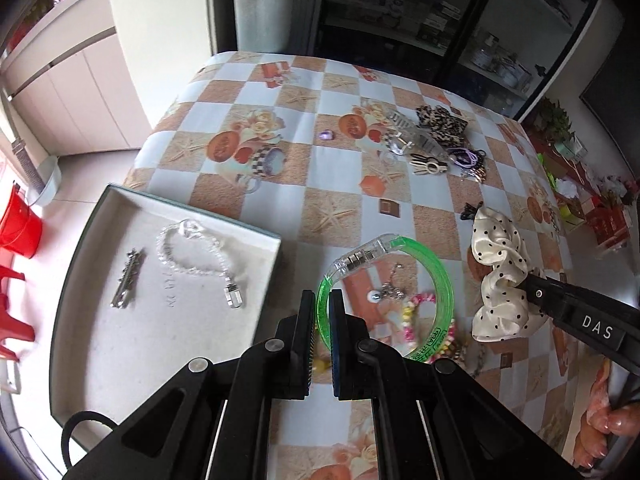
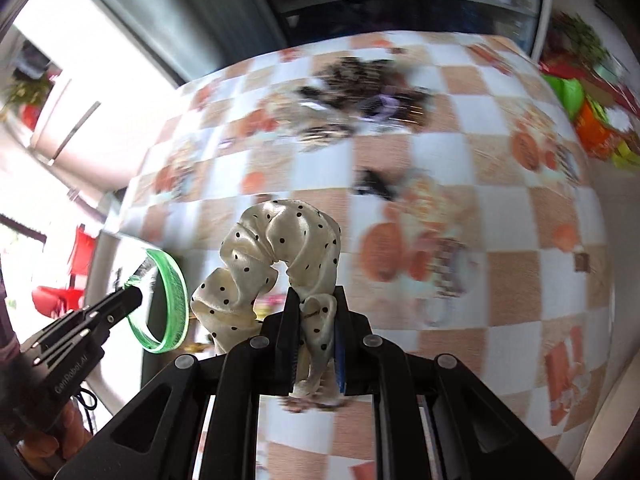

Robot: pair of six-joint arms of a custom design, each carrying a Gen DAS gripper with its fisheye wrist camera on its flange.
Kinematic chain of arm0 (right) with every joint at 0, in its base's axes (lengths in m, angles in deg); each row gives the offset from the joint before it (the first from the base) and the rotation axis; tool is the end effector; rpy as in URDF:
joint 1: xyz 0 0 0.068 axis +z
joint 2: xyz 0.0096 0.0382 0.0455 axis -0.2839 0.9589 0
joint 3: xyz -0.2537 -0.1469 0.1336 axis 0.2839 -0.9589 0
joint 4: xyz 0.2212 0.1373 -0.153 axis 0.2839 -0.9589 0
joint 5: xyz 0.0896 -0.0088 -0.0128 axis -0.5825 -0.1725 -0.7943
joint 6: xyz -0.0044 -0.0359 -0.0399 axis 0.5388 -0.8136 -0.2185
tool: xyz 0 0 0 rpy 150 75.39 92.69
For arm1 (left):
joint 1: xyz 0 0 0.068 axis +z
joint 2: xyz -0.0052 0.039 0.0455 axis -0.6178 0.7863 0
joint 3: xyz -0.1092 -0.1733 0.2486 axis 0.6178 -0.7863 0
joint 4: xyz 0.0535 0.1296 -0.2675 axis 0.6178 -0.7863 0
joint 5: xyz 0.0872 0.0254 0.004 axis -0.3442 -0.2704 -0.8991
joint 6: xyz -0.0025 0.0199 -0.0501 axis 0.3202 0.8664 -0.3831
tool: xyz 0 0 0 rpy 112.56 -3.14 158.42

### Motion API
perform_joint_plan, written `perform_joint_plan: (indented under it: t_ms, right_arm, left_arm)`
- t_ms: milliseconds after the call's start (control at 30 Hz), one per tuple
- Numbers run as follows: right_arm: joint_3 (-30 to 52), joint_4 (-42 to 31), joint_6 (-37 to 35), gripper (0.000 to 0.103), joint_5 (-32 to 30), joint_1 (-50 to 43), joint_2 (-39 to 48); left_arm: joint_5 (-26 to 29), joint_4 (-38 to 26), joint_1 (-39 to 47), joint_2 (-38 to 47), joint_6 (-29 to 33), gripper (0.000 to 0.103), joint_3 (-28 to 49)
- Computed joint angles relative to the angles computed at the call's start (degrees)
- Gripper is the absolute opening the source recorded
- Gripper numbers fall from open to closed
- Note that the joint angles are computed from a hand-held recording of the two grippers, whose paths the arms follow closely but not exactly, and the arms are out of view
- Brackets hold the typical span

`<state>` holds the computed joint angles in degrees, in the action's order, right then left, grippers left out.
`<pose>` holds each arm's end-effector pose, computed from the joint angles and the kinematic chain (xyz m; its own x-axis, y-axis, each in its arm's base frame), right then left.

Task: Organize jewelry
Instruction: 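Carry the bangle and scrunchie into the tray and release both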

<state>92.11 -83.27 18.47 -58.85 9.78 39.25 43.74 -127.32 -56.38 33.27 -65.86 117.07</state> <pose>0.1809 0.0824 0.4041 -0.7280 0.6047 -0.3229 0.5489 0.7964 0.2539 0.2937 -0.1063 0.4181 -0.7664 0.5036 -0.3988 0.5951 0.7903 -0.1457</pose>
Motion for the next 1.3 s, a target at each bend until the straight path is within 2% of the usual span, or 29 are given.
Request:
perform_joint_plan:
  t_ms: [333, 600, 800, 1300]
  right_arm:
    - [12.41, 8.91, -5.46, 0.015, -3.53, 8.04, 18.84]
    - [22.15, 11.28, -8.95, 0.015, -9.58, 11.71, 33.44]
    - [27.39, 9.63, -11.40, 0.015, -12.60, 12.03, 42.24]
    - [39.97, 4.92, -13.68, 0.017, -9.46, 8.95, 53.58]
  left_arm:
    - [-0.68, -0.85, 18.66, 1.35, 8.00, 0.010, -1.27]
    - [-3.80, 2.31, 27.85, 4.52, 10.70, 0.010, -3.77]
    - [-6.21, 6.49, 29.59, 7.02, 9.81, 0.010, -5.54]
    - [-7.57, 12.22, 27.47, 9.51, 6.99, 0.010, -6.23]
